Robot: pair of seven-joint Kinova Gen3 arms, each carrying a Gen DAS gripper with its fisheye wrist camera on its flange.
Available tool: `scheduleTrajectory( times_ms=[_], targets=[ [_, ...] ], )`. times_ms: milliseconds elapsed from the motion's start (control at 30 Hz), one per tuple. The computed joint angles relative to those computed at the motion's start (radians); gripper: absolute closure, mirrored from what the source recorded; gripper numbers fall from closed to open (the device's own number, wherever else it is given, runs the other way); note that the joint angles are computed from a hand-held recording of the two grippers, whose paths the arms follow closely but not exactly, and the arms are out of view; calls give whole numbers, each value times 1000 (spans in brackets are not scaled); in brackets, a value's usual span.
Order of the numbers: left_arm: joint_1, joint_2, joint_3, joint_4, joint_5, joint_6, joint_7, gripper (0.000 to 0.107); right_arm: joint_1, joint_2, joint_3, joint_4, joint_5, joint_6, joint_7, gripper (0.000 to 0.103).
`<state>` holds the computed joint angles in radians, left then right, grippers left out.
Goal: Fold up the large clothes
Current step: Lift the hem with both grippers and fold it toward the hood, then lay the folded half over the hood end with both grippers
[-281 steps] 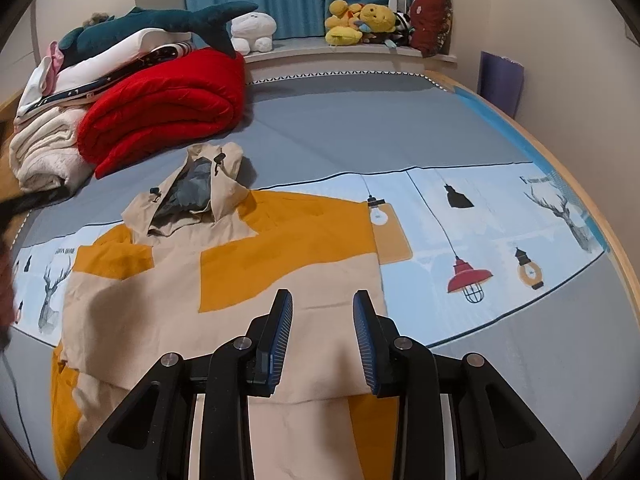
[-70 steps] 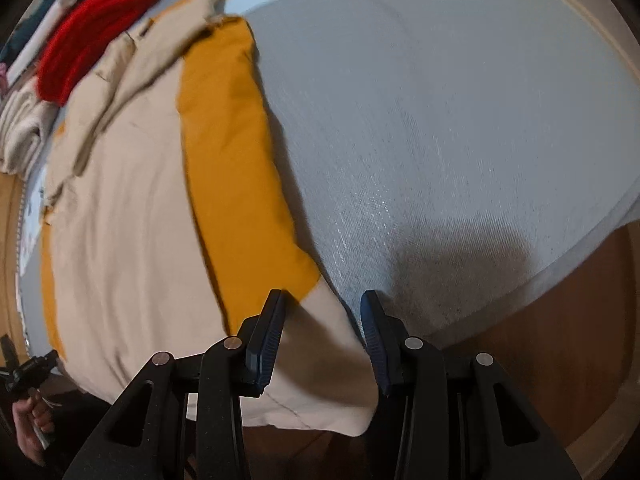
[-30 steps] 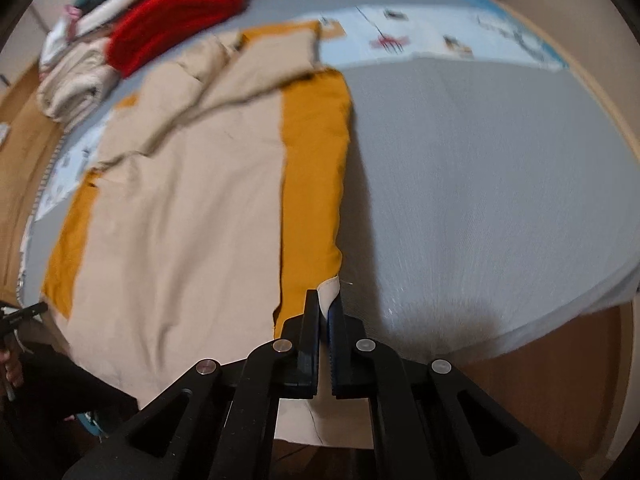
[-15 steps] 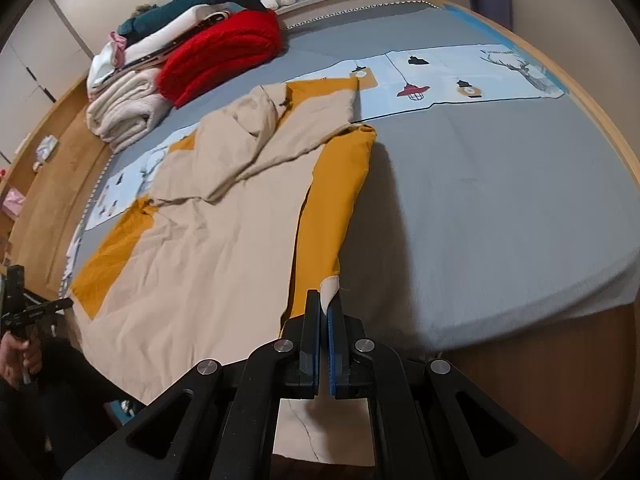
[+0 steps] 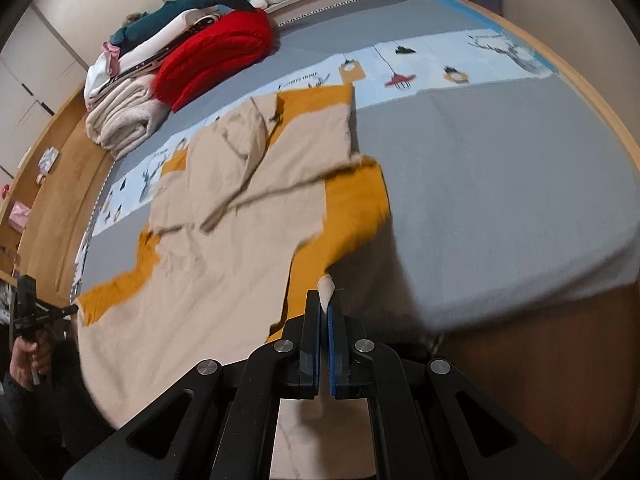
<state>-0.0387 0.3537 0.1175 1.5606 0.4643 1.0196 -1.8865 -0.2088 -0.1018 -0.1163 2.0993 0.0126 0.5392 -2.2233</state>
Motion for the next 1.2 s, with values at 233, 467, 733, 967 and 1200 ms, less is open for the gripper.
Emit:
scheduleTrajectory(
  times_ms=[233,467,733,967,1200],
  targets=[
    [6,280,110,-324,-109,-52,205,106,102,303,57,-279,-162,-48,234,100],
    [14,547,91,-648,-76,-36,355,105,149,611,90,-593,-163,12,252,100],
    [97,733,-72,-1019,-17,230,458,103,173,806,96,-813,-167,119,210,99],
    [57,707,-24,-1021,-40,259,444,82,165,763,145,-792,-133,82,121,91],
    [52,552,-109,-732,66,71,348,66,168,695,102,-672,-101,-21,167,89]
  ],
)
